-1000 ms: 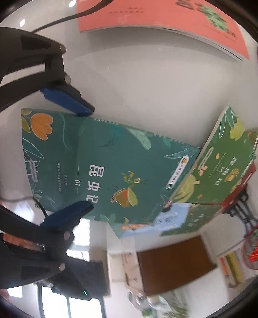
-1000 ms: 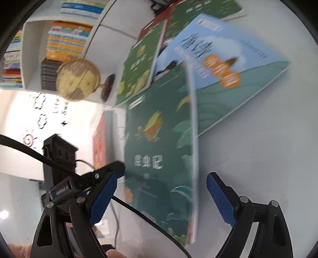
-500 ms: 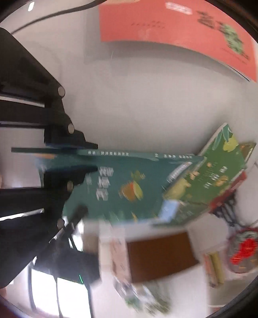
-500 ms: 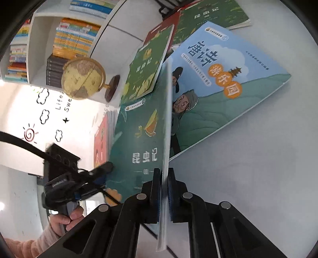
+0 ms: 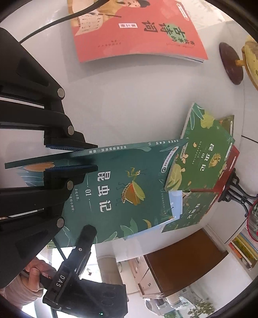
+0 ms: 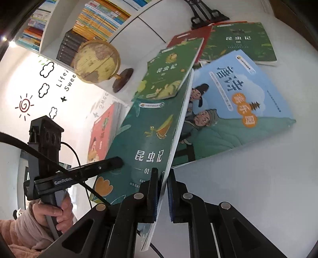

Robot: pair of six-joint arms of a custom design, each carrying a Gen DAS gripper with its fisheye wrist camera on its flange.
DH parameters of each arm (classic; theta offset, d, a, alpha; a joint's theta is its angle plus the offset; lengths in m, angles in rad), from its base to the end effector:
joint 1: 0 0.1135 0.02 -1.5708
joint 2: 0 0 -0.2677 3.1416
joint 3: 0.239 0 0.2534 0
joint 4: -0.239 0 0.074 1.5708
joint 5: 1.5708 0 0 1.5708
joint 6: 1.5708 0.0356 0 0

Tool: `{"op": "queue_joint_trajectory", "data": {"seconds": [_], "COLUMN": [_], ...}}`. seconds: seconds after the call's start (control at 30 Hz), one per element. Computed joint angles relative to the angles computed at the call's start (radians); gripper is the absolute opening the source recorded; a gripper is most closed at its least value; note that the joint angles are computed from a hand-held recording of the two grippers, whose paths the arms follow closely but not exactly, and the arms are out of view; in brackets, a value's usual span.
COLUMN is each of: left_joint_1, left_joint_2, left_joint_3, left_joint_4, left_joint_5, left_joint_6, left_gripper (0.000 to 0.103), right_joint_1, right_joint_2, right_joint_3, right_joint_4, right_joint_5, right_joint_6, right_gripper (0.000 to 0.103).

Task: Organize books

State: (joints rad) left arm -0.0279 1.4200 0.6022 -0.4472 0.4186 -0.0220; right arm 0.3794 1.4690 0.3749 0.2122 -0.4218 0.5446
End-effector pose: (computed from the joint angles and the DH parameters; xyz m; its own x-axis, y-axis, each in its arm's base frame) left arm 0.2235 -0.0207 0.1380 -0.9563 0.0066 -0.2925 0.1268 0.9103 -0.3942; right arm 0.2052 0.0975 0.1064 -0.9136 0.1446 -0.3800 -0.1243 0.7905 0.5997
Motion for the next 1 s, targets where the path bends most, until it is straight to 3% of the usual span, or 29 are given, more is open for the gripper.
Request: {"op": "queue_joint_trajectory", "data": {"seconds": [0.27, 0.63, 1.0], "left_joint_1": [-0.088, -0.08, 0.037], "left_joint_2": [-0.088, -0.223, -0.293], "left_joint_3": [0.017, 0.015, 0.053], "left_joint_4": [-0.078, -0.157, -0.212], "left_joint_5": [-0.088, -0.083, -0.048], "left_joint_6": [-0.025, -0.008, 0.045], "left_gripper": [0.009, 0.01, 0.01], "right_joint_1": [0.023, 0.076, 0.131], "right_joint_2": [-0.097, -0.271, -0.268], "right_joint_3": [-0.001, 0.013, 0.125], "right_joint_4": [-0.086, -0.219, -0.268], "right_joint_5": [0.018, 0.062, 0.093], "right_joint_6": [0.022, 0.047, 0.034], "right_gripper": [0.009, 0.009, 0.009]}}
